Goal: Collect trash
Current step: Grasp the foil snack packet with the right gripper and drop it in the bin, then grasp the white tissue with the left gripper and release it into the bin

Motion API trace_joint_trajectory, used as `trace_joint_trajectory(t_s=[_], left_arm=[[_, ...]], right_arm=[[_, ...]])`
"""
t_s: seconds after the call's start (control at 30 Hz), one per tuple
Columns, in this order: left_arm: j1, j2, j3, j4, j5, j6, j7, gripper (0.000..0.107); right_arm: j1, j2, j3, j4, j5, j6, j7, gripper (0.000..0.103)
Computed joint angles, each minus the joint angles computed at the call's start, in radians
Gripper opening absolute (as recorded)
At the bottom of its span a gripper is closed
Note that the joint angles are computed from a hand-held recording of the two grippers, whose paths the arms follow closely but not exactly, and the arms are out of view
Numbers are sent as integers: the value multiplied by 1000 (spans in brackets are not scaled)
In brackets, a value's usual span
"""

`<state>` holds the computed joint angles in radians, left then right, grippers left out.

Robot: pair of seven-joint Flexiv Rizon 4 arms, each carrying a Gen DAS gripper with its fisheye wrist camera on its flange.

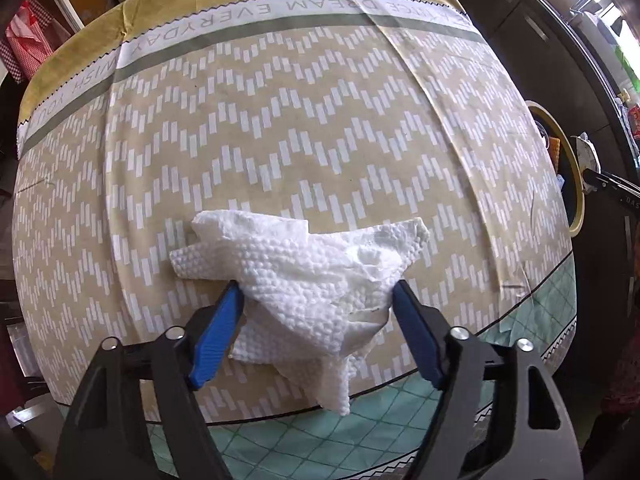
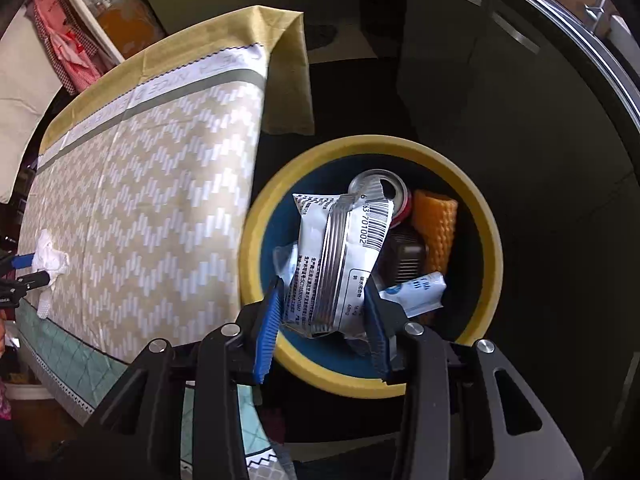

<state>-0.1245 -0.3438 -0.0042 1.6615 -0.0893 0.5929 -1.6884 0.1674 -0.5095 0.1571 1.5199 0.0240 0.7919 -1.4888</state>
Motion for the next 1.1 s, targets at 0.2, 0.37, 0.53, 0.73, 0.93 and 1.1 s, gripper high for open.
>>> trace_joint_trajectory(t_s=[0.2,0.37,0.53,0.73,0.93,1.1], left_arm=[[-6,3,-2,3,15,9,5,34],[-3,15,-8,9,-6,10,30,21],[-11,50,-13,4,-2,23,58,17],[-33,63,-36,-59,3,18,106,17],[-95,3,-81,-225,11,-15,159,17],[-177,-164,-113,-486,24,-82,200,17]], right_arm=[[-11,-43,-47,-4,-42,38,67,61],[-18,-43,-63,22,-80,97,115,76],[-70,16,-16,87,-9,188,90,77],[-126,123,54,226,136,318,6,77],[-157,236,91,402,293,452,-74,77],[-151,324,65,580,354,573,-50,77]])
